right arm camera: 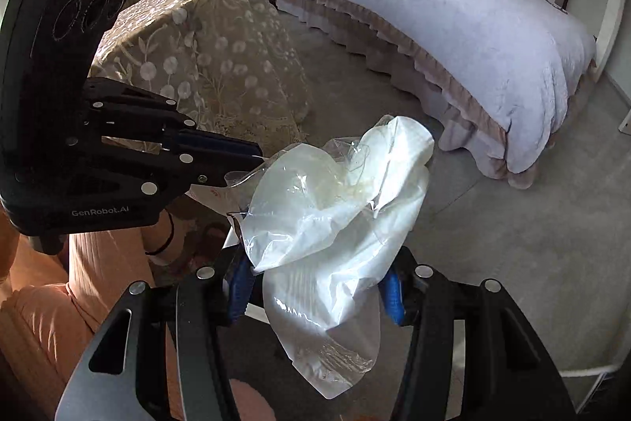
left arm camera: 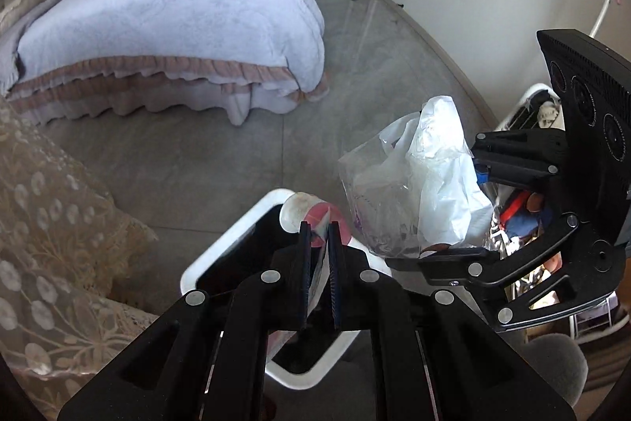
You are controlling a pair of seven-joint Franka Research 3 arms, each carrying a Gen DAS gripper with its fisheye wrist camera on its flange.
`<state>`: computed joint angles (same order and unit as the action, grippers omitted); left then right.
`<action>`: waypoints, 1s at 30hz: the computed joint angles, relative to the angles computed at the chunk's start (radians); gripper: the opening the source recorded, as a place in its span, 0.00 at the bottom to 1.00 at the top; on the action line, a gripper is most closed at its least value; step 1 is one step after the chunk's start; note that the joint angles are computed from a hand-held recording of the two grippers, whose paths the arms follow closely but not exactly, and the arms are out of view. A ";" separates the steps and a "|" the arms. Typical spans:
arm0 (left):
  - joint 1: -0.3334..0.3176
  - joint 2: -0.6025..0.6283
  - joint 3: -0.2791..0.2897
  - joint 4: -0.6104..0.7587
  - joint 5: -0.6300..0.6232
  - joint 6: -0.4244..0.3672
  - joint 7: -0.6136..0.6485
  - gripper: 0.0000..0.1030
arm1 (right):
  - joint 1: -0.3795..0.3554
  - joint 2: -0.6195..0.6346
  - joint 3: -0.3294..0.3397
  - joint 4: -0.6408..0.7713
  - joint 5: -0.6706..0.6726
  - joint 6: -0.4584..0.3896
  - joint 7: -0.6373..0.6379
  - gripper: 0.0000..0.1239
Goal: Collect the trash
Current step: 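Open both tools to drop the container and plastic bag into the bin, then move both open tools back over the table toward the snack bags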
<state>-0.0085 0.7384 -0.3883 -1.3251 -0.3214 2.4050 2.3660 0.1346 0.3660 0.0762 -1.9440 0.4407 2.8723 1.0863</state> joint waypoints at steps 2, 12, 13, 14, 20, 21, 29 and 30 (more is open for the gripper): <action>-0.022 0.041 0.018 0.045 0.038 -0.046 -0.001 0.20 | -0.021 0.027 0.016 0.015 0.011 -0.030 -0.043 0.79; -0.060 0.089 0.062 0.064 0.168 0.006 -0.048 0.95 | 0.001 0.106 -0.032 0.052 -0.086 -0.081 -0.009 0.79; -0.053 0.085 0.058 0.063 0.168 -0.001 -0.050 0.95 | -0.007 0.105 -0.025 0.052 -0.079 -0.082 -0.016 0.79; -0.047 0.075 0.054 0.050 0.165 0.006 -0.052 0.95 | -0.009 0.109 -0.024 0.058 -0.077 -0.079 -0.016 0.79; 0.000 0.015 0.021 -0.029 0.126 0.065 -0.023 0.95 | -0.007 0.084 -0.020 0.049 -0.070 -0.058 -0.013 0.79; 0.011 -0.001 0.014 -0.052 0.115 0.089 -0.013 0.95 | -0.013 0.082 -0.013 0.051 -0.063 -0.056 -0.022 0.79; 0.093 -0.113 -0.041 -0.195 0.006 0.232 0.062 0.95 | 0.008 0.048 0.007 0.057 -0.051 0.005 -0.041 0.79; 0.109 -0.131 -0.052 -0.218 -0.015 0.255 0.076 0.95 | 0.011 0.043 0.013 0.059 -0.049 0.014 -0.048 0.79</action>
